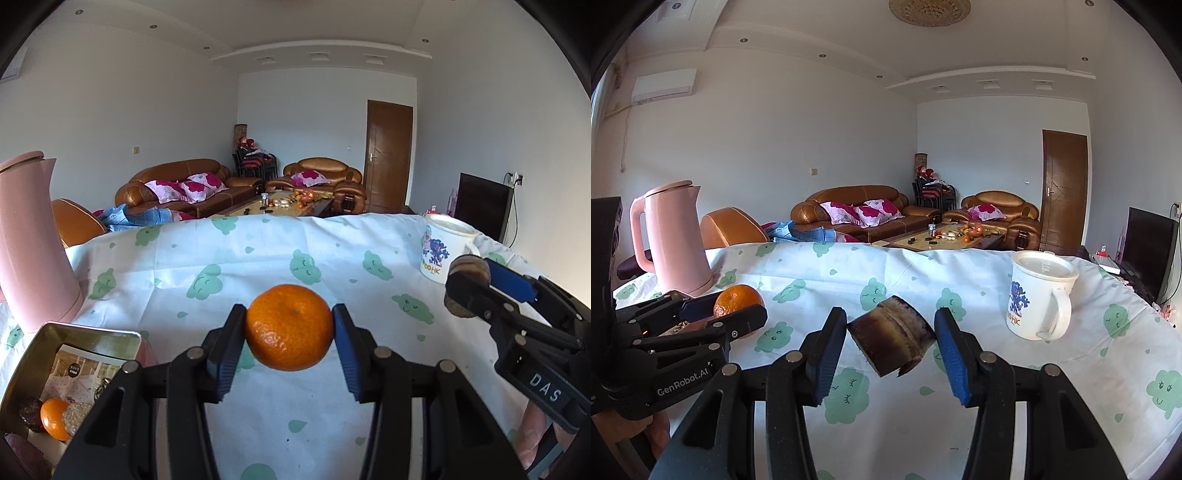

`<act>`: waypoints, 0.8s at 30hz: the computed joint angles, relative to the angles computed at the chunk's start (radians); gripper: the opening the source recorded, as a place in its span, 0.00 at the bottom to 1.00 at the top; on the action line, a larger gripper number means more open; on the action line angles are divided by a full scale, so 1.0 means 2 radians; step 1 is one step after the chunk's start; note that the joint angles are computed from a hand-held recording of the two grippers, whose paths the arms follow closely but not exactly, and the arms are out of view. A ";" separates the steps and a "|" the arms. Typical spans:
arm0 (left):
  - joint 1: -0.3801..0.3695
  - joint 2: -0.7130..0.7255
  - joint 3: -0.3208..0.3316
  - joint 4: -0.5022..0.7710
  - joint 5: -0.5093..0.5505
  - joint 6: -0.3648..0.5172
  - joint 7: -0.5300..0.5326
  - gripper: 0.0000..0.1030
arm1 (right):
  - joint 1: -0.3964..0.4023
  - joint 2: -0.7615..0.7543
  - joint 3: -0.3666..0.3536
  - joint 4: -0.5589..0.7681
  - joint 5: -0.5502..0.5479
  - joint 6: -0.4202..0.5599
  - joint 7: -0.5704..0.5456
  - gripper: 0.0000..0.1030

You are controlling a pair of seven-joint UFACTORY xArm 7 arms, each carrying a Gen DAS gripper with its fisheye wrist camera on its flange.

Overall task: Organize fruits
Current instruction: 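Lift the mandarin with the left tool while the right tool carries the brown fruit toward the box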

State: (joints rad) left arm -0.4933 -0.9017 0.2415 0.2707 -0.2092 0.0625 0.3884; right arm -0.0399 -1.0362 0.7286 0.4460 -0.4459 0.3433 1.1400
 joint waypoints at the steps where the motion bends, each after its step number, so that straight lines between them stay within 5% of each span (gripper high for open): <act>1: 0.002 -0.005 0.001 -0.001 0.001 0.006 0.001 0.47 | 0.002 0.002 -0.002 0.000 0.001 0.000 0.000 0.50; 24: 0.048 -0.108 0.021 -0.027 -0.032 0.101 0.061 0.47 | 0.048 0.012 0.017 0.021 0.009 0.035 0.025 0.50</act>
State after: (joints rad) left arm -0.3968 -1.1180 0.2835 0.2160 -0.2741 0.2648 0.5111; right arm 0.0569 -1.0126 0.7634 0.4879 -0.4273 0.4130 1.1894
